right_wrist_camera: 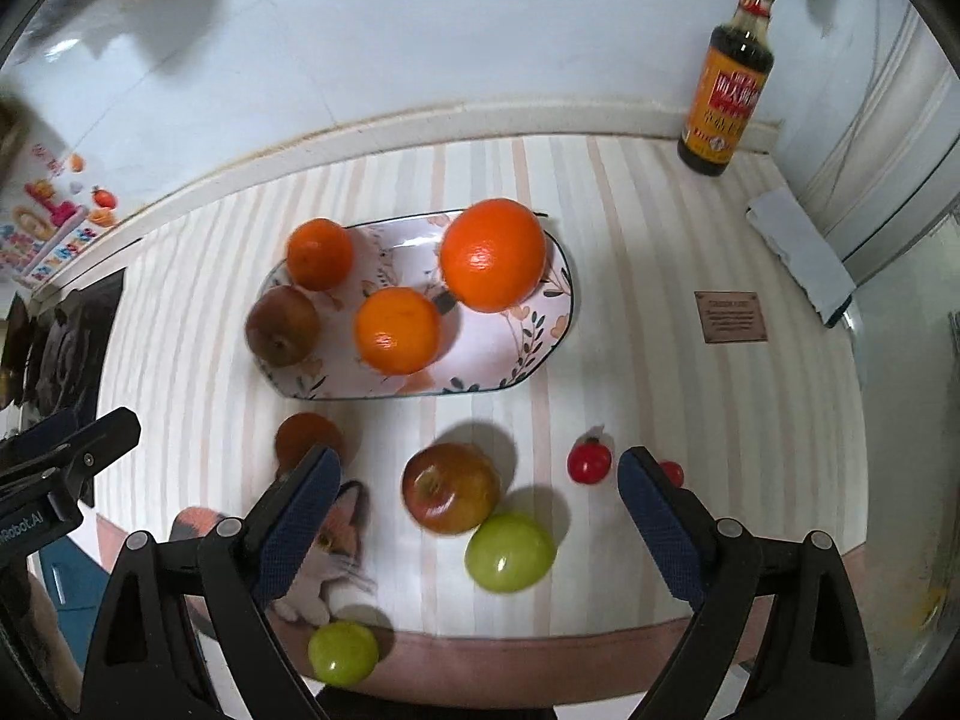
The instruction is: Organize fruits
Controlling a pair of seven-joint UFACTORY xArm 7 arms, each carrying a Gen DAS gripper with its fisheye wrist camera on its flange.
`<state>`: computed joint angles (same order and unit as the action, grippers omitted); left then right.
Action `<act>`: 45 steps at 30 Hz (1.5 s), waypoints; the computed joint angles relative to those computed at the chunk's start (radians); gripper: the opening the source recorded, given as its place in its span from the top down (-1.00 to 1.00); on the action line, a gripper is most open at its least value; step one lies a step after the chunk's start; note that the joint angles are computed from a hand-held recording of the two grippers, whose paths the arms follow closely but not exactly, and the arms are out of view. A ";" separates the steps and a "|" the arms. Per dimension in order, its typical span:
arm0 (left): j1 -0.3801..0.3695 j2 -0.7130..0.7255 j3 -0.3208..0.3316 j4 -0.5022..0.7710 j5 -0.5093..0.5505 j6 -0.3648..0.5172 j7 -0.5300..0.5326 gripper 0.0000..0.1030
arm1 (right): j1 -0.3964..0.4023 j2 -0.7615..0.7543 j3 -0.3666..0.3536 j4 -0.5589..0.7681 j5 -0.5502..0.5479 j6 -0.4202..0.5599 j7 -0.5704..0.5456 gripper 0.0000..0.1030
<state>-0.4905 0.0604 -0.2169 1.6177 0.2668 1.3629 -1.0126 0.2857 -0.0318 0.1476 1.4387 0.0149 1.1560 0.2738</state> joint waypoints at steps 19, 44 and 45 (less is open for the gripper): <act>-0.067 -0.150 -0.115 0.000 0.098 0.110 -0.092 -0.87 | 0.004 -0.350 0.047 -0.144 -0.008 0.080 0.015 -0.86; -0.051 -0.178 -0.143 -0.012 0.125 0.119 -0.050 -0.99 | -0.025 -0.441 0.051 -0.154 0.036 0.082 0.082 -0.88; -0.048 -0.169 -0.136 -0.021 0.120 0.111 -0.043 -0.99 | -0.026 -0.437 0.040 -0.170 0.047 0.071 0.080 -0.88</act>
<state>-0.5380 -0.1084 -0.3528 1.5965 0.3865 1.4738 -1.0554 0.2595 -0.4683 0.1877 1.2691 0.0623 1.2275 0.3535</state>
